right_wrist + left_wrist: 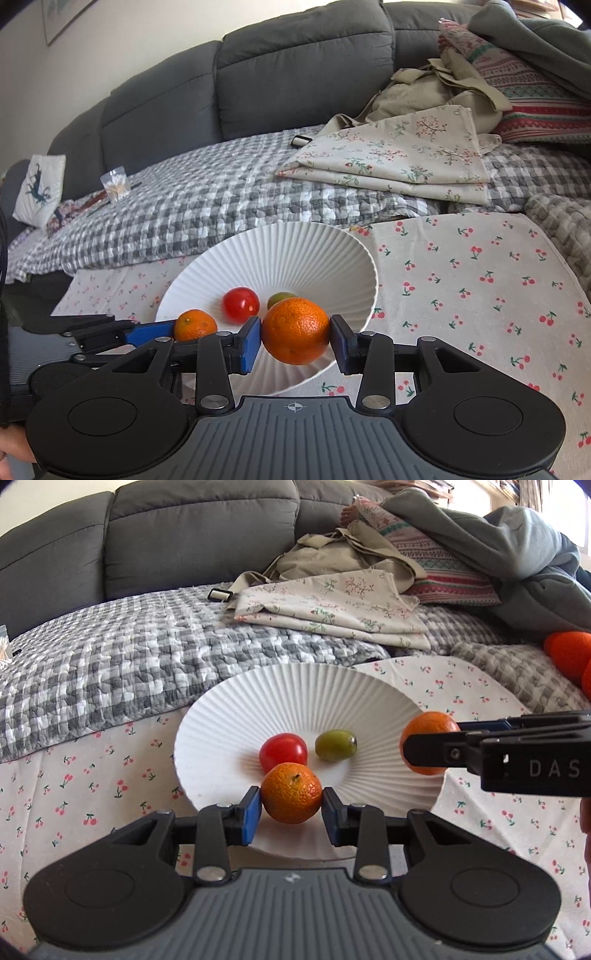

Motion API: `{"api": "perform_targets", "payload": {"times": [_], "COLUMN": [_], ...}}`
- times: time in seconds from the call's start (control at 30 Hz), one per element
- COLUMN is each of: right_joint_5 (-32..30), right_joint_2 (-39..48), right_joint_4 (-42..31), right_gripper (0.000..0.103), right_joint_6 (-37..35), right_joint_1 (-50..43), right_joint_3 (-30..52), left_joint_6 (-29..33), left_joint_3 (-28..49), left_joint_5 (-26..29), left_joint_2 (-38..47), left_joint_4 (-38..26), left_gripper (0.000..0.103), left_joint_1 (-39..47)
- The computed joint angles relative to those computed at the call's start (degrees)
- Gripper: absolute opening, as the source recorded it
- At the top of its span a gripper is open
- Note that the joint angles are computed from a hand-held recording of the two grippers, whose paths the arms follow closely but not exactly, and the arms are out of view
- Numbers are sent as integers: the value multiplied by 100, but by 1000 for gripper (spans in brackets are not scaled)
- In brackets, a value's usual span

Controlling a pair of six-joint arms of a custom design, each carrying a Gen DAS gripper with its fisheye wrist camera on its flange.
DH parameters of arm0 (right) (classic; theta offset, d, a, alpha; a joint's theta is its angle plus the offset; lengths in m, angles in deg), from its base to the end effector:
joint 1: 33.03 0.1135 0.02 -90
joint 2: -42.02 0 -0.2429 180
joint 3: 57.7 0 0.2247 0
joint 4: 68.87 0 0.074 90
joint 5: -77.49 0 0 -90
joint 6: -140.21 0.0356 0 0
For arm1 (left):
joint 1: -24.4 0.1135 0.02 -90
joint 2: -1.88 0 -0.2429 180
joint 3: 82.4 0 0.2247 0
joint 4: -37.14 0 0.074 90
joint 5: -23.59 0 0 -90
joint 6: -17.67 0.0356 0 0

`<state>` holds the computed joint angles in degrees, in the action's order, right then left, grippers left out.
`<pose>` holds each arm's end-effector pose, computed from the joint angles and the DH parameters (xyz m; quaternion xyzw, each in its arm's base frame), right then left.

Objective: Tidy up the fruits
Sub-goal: 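Carry both tangerines into the white bowl and open both tools, then return both tools to the fruits left on the cloth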

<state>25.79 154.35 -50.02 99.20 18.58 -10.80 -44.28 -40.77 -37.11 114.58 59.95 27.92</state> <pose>0.1886 0.2025 0.0598 0.1012 0.8802 0.0742 0.4577 0.2572 -0.0016 0.0467 0.2801 0.8642 -0.1336 0.3960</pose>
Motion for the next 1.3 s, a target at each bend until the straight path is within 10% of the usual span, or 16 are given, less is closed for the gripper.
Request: {"api": "perform_targets", "payload": {"times": [0.23,0.4,1.3], "right_joint_5": [-95,-10,633], "right_joint_2": [239,134,-1584], "right_joint_4": [-37,58,-1933], "right_gripper": [41,43,75], "right_joint_6": [12,36,1543], "right_joint_1": [-67,-30,976], "right_joint_3": [168,74,-251], "left_joint_6": [50,-29,231], "left_joint_3": [-31,-86,68], "left_joint_5": [1,90,459], "left_joint_2": [91,-60,-1946], "left_joint_4": [179,143,-2679], "left_gripper": [36,55,90], "left_joint_1": [0,119,1764]}}
